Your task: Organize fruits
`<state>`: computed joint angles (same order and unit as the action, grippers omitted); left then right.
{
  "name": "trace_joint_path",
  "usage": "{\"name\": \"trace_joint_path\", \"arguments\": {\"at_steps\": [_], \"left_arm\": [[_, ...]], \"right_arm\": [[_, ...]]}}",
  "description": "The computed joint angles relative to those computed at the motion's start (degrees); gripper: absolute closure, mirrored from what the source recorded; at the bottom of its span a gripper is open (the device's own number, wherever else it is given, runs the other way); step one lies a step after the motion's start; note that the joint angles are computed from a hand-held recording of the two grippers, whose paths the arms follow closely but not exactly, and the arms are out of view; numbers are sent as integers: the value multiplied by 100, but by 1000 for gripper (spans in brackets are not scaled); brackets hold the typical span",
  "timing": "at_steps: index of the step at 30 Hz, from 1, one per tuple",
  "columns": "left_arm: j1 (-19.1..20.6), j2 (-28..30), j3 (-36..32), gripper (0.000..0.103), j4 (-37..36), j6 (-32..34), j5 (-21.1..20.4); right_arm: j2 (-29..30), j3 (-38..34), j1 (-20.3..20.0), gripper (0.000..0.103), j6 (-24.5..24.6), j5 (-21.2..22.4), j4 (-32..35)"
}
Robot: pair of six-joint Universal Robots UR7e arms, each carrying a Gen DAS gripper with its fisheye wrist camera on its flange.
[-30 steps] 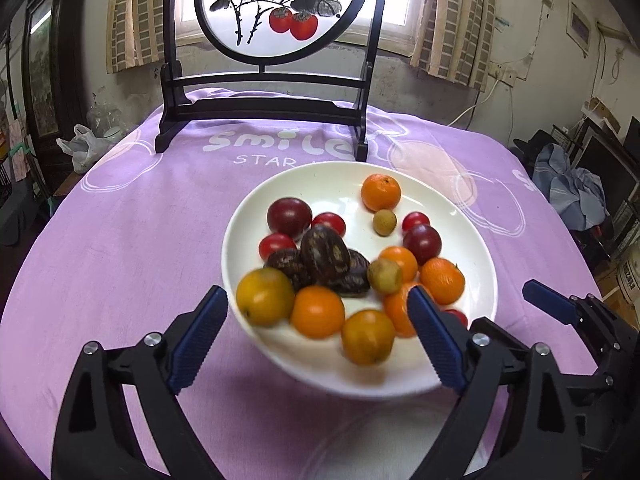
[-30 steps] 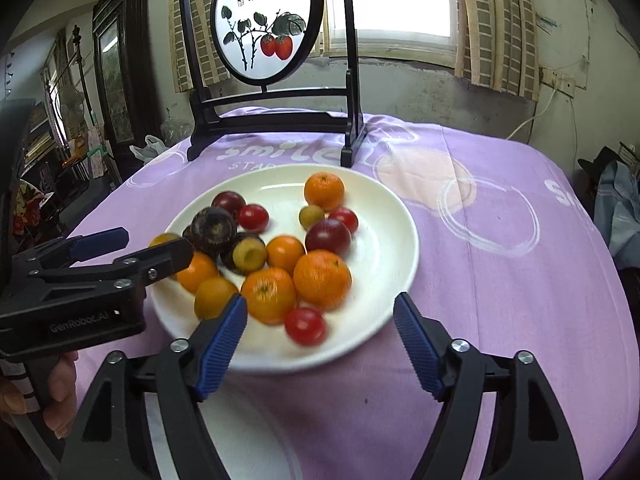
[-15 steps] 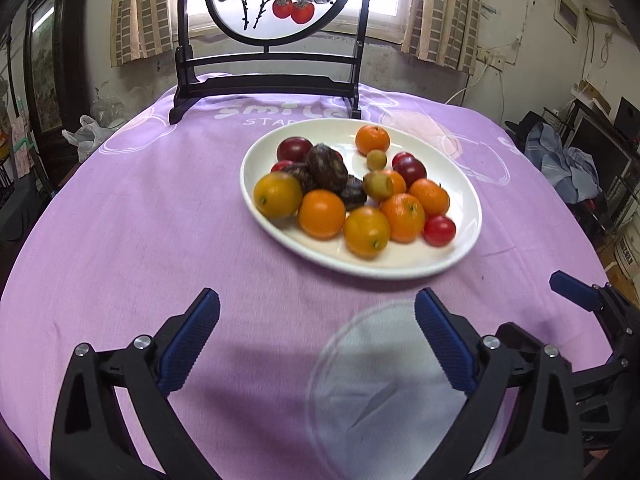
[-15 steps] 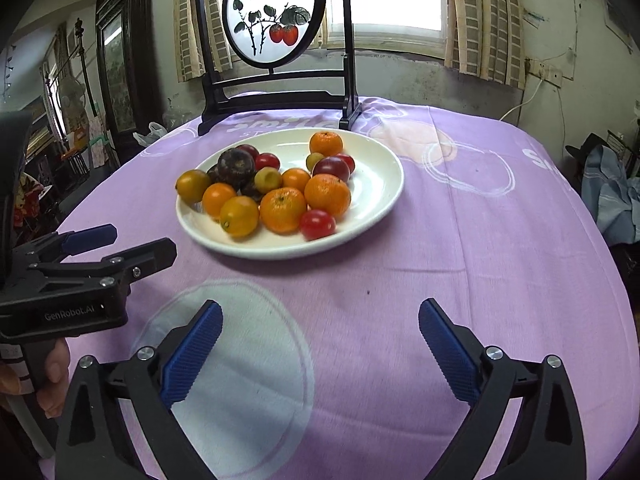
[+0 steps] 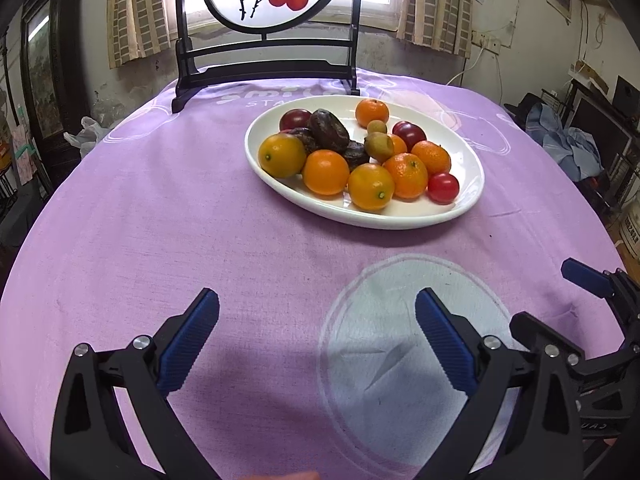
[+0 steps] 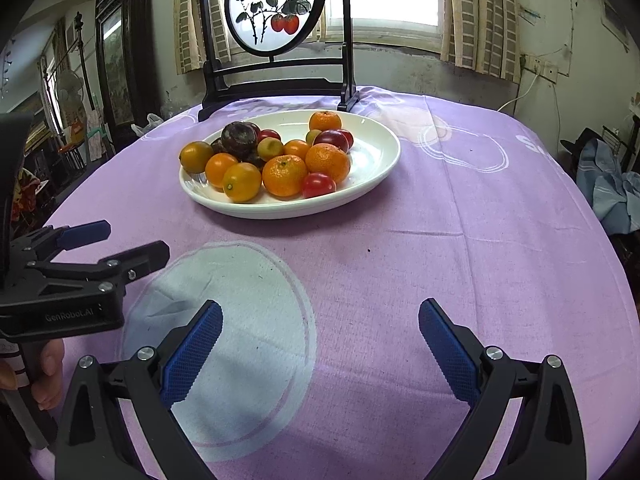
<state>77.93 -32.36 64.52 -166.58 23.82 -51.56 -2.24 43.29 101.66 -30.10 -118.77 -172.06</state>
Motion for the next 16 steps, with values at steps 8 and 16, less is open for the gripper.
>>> {"name": "trace_joint_path", "arguments": {"at_steps": [8, 16], "left_arm": [[11, -47, 85, 6, 41, 12, -148], [19, 60, -12, 6, 228, -69, 70]], "right_arm": [[14, -43, 5, 4, 41, -64, 180], [25, -123, -19, 4, 346, -175, 628]]}}
